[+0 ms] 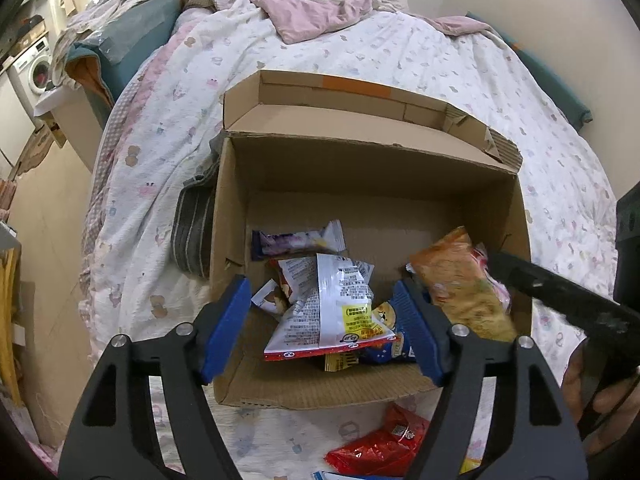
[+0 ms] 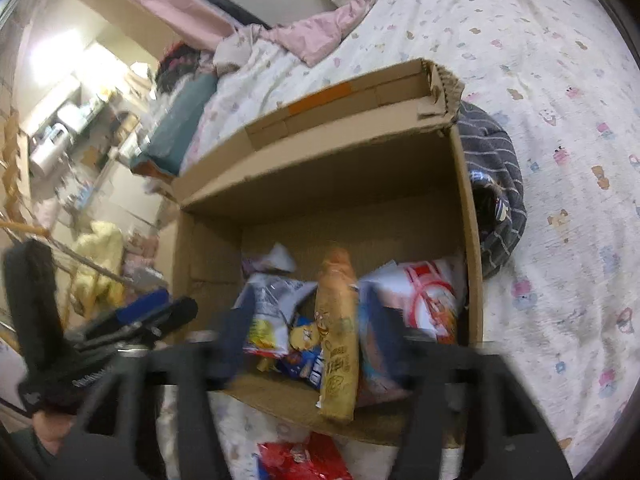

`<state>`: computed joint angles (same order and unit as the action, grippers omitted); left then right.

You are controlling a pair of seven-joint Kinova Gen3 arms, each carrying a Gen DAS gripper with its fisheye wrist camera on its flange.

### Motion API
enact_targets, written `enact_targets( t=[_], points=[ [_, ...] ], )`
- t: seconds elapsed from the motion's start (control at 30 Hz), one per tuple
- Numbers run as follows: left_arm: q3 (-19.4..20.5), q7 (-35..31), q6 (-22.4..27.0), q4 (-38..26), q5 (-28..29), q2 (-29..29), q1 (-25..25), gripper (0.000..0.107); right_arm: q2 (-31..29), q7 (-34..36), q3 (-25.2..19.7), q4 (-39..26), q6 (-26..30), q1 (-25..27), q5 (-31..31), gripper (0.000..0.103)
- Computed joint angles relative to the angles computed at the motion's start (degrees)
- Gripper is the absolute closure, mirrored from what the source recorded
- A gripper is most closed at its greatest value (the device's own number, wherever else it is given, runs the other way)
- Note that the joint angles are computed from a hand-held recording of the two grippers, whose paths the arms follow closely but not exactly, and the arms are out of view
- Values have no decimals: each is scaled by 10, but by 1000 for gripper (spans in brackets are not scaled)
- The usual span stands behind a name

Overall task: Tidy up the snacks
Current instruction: 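Open both grippers to release the stick pack and cracker bag into the box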

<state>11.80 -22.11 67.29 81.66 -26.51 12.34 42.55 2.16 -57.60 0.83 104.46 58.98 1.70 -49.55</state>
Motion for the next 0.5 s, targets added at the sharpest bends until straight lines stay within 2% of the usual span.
enact_targets(
  t=[0.1, 0.5],
  points=[
    [0, 5, 1, 2, -3, -1, 2, 36, -10, 10, 4, 6, -12, 3, -9, 33],
    [1, 19, 15, 4, -25, -4, 14, 36, -12, 4, 11, 4, -4, 11, -10, 33]
  ],
)
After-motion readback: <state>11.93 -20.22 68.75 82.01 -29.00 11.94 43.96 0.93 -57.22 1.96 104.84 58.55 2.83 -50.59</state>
